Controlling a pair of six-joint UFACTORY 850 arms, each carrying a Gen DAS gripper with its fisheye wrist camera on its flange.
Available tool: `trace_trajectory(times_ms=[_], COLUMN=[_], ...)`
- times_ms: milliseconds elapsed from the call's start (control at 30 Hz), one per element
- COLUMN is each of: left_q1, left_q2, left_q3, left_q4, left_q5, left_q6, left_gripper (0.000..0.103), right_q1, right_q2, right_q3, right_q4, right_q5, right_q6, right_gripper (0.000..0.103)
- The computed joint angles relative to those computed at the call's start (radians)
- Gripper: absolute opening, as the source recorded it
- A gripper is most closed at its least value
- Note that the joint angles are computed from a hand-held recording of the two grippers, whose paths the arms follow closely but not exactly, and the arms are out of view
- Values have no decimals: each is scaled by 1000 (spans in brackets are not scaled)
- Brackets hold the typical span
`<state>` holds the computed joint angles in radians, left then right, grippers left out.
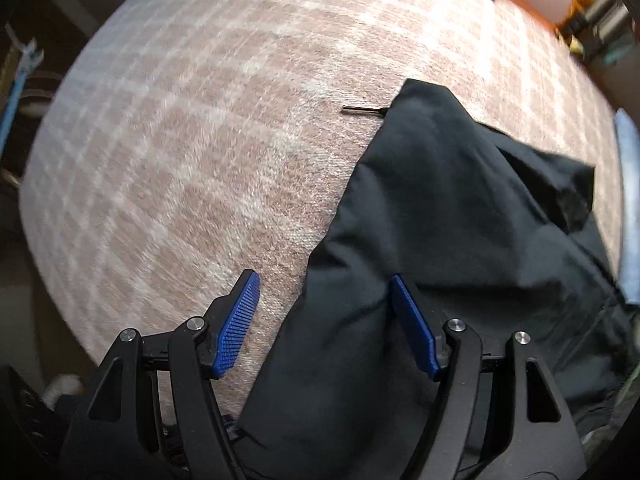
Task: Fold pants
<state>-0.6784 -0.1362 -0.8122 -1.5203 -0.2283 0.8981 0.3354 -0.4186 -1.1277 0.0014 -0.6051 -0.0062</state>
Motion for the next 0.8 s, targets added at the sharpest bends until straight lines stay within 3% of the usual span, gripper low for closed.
trace_trajectory(times_ms=[67, 133, 200, 233, 267, 300, 533, 700, 800], left_q1=[10, 20, 36, 51, 56, 58, 56, 17, 9], left_q2=[11, 22, 28, 35, 35, 36, 2, -46, -71], left_q3=[11, 18, 20, 22, 19, 16, -32, -89, -118], left_q4=[-25, -26, -17, 19, 44, 72, 188, 130, 41], left_q5=[-8, -11, -19, -26, -26, -21, -44, -39, -61], left_q6=[30, 37, 33, 8, -12, -34, -111, -60, 11], left_gripper=[2, 2, 2, 2, 2, 2, 2, 2, 2], right_q1=[14, 18, 11, -5, -18, -39, -173, -277, -356], right_q2=[15, 23, 32, 33, 38, 44, 151, 221, 209], right_q3=[18, 23, 29, 30, 33, 39, 173, 268, 266], right_q4=[-15, -9, -9, 22, 69, 151, 657, 937, 1021], right_q5=[13, 8, 6, 5, 1, -7, 21, -21, -85], right_q6=[4, -1, 3, -30, -73, -146, -592, -845, -930], right_gripper=[64, 51, 31, 26, 13, 8, 5, 4, 4])
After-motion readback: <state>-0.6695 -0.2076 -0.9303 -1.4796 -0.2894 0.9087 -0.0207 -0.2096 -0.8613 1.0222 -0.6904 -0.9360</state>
